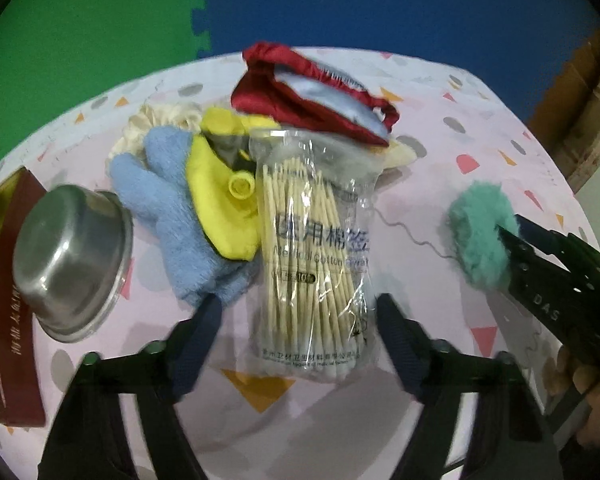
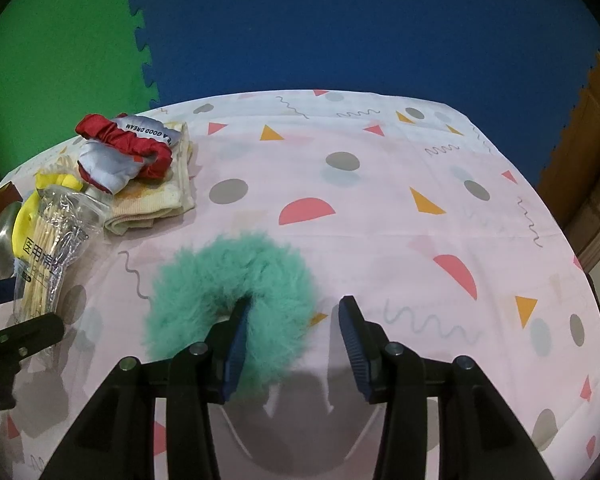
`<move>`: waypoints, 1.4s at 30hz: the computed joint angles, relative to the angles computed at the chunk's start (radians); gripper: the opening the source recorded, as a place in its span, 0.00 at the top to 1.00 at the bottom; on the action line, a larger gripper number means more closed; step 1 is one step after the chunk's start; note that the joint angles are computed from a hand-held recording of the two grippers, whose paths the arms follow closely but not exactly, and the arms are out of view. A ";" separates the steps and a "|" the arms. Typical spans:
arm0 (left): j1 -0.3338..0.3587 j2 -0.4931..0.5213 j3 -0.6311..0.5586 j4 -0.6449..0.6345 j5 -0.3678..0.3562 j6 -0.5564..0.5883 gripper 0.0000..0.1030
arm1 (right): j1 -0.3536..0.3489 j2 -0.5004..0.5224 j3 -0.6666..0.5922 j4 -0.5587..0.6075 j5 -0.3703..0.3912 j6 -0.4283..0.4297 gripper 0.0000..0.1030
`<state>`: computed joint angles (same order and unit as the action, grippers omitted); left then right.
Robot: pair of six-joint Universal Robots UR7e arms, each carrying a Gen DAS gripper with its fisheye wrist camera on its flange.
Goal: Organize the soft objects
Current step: 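Grasp the cotton swab bag with the left tool while the right tool holds the scrunchie, then carry the cotton swab bag into the gold tin and open the left tool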
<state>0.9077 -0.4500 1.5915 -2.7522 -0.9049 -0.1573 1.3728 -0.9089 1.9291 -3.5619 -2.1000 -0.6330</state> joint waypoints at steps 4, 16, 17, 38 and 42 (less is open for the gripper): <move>-0.006 -0.004 0.017 -0.016 -0.001 0.025 0.66 | 0.000 -0.002 0.002 0.001 0.002 0.003 0.57; -0.030 -0.092 0.120 -0.044 -0.080 0.073 0.74 | 0.000 0.000 0.000 0.002 0.002 0.006 0.57; -0.034 -0.101 0.131 -0.052 -0.082 0.076 0.74 | 0.000 -0.001 0.000 0.002 0.003 0.006 0.57; 0.011 -0.283 0.214 -0.101 0.121 0.008 0.74 | 0.001 0.002 -0.002 0.001 -0.002 0.009 0.57; 0.036 -0.320 0.229 -0.099 0.173 -0.015 0.74 | 0.002 0.002 -0.002 0.002 -0.002 0.009 0.57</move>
